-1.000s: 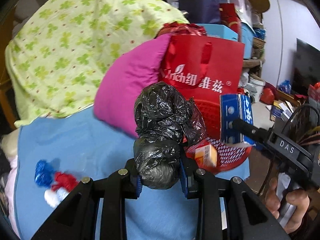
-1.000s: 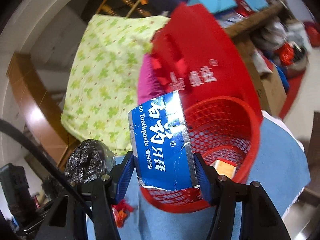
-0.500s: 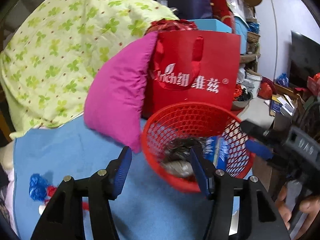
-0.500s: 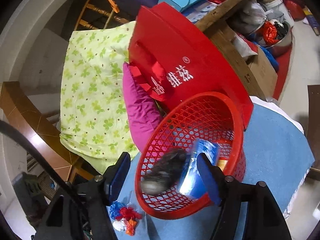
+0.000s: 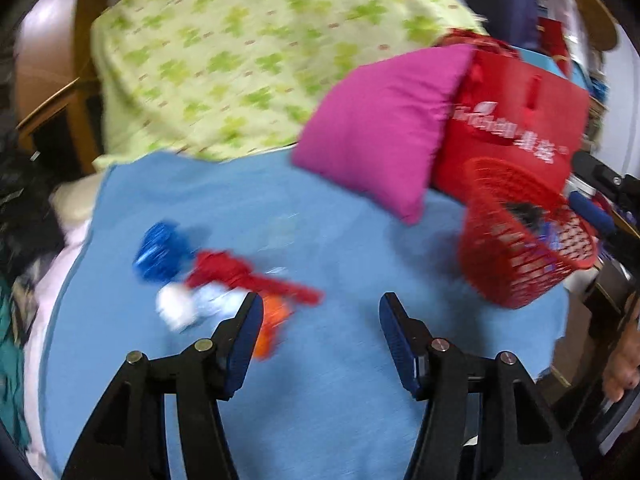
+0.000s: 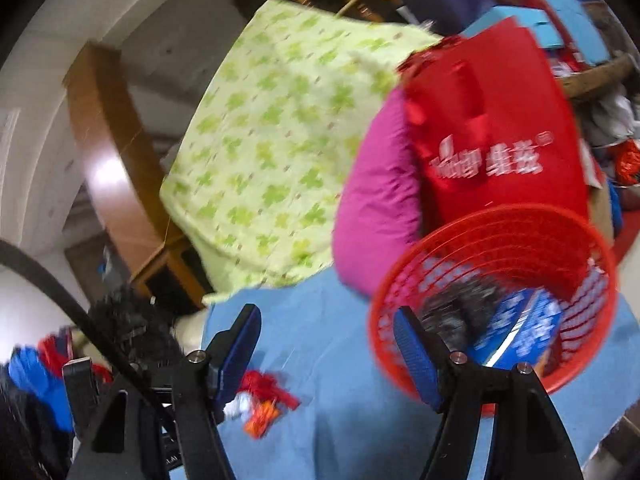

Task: Collect trash
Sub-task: 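Open both tools to drop the blue box and black bag into the basket, then move both open tools back over the remaining bags on the towel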

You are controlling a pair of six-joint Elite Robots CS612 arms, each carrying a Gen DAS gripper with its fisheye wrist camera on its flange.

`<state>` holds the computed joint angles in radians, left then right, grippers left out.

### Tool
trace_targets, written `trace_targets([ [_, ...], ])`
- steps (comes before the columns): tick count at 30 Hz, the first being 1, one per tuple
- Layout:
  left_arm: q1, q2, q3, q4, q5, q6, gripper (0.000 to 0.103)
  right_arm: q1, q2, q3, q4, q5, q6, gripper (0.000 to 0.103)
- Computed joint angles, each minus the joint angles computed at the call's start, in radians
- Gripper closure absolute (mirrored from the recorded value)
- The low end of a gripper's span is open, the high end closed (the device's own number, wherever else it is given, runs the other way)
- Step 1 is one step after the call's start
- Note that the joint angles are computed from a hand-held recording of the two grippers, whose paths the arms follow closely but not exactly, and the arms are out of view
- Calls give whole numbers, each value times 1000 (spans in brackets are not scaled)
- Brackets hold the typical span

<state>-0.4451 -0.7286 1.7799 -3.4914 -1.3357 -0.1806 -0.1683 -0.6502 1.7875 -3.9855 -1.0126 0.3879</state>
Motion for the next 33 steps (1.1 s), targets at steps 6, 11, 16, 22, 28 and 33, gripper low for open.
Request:
trace_targets([
  [6,53,2,37,-6,47,-93,41,41,6,-26,105,-3,-50,30],
  [11,98,16,46,-2,55,-154,41,74,9,-44,196,-19,-102,30],
  [16,126,37,35,36,47,-191,41,98,13,-62,273,-37,-147,30],
  [22,138,57,15,83,13,-214,41,119,17,-78,354,-53,-188,30],
  [28,142,66,5,132,-19,-233,41,139,20,-93,426,-66,-231,30],
  [33,146,67,1,182,-26,-256,40,156,26,-109,496,-73,-273,30],
])
